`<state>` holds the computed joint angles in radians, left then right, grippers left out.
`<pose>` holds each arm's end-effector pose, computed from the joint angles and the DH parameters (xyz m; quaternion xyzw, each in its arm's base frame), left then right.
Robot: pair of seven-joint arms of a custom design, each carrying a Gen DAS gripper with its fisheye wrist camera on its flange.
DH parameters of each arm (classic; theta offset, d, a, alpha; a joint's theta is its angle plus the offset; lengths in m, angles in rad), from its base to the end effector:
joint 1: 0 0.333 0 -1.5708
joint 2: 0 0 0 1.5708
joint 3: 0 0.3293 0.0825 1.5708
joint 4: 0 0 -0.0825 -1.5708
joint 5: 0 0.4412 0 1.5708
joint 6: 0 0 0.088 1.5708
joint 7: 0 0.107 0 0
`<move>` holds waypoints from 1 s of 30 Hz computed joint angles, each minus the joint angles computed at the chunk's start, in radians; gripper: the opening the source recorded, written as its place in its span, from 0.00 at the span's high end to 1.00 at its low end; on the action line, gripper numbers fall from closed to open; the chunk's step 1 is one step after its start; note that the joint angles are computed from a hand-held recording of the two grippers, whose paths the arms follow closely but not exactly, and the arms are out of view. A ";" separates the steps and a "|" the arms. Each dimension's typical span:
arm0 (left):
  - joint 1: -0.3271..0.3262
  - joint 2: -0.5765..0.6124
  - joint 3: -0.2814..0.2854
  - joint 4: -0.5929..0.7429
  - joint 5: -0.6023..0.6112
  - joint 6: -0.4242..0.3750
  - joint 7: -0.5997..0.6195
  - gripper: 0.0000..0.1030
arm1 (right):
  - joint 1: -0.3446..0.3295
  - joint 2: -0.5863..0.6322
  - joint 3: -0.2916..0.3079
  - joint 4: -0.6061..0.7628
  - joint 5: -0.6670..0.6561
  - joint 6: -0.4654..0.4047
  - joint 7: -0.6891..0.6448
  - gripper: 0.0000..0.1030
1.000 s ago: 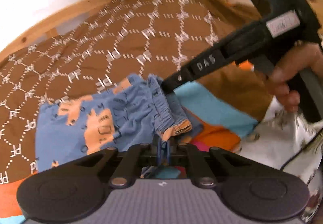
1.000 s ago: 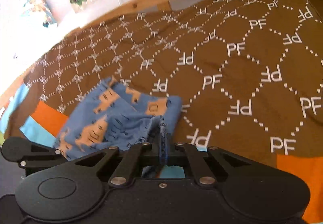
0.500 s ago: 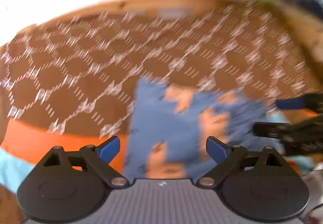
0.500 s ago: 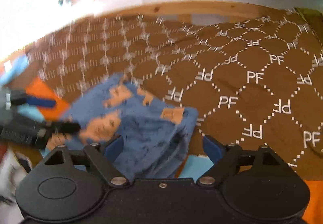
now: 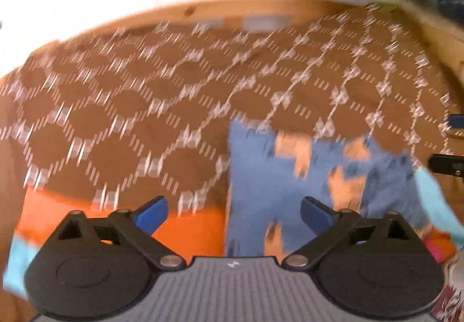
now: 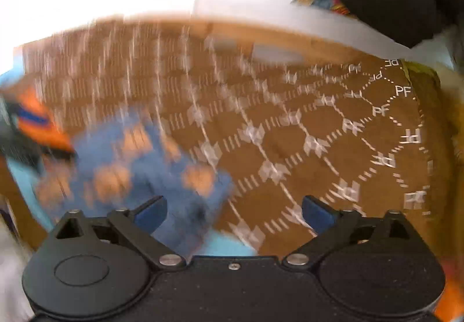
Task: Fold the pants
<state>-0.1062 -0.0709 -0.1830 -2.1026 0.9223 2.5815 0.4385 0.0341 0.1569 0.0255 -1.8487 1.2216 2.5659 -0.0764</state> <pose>0.5886 -0.1917 0.4925 -0.6968 0.5866 -0.2149 0.3523 0.6946 0.0260 0.4812 -0.8101 0.3223 -0.2295 0.4327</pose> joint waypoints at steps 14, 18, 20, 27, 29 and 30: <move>-0.078 0.377 0.101 0.392 0.070 -0.175 0.123 0.02 | 0.001 0.170 0.064 0.101 -0.071 0.224 0.024 0.01; -0.080 0.313 0.103 0.333 0.102 -0.133 0.070 0.07 | -0.040 0.117 0.093 0.062 0.038 0.164 -0.082 0.02; -0.077 0.251 0.094 0.271 0.117 -0.102 0.018 0.06 | -0.052 0.085 0.087 0.047 0.107 0.096 -0.122 0.01; -0.044 0.079 0.026 0.055 -0.061 -0.032 0.095 0.01 | -0.008 0.006 0.022 -0.029 -0.018 -0.019 -0.070 0.01; -0.044 0.063 0.013 0.023 -0.105 -0.069 0.127 0.00 | 0.022 0.000 0.008 -0.055 -0.155 0.018 -0.032 0.01; -0.040 0.050 0.013 -0.001 -0.125 -0.058 0.110 0.00 | 0.028 0.001 0.005 -0.062 -0.190 0.025 -0.031 0.01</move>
<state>-0.1461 -0.0205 -0.1696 -2.1032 0.7978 2.5231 0.5487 0.0620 0.1578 0.0306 -1.9108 1.0320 2.5905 -0.1078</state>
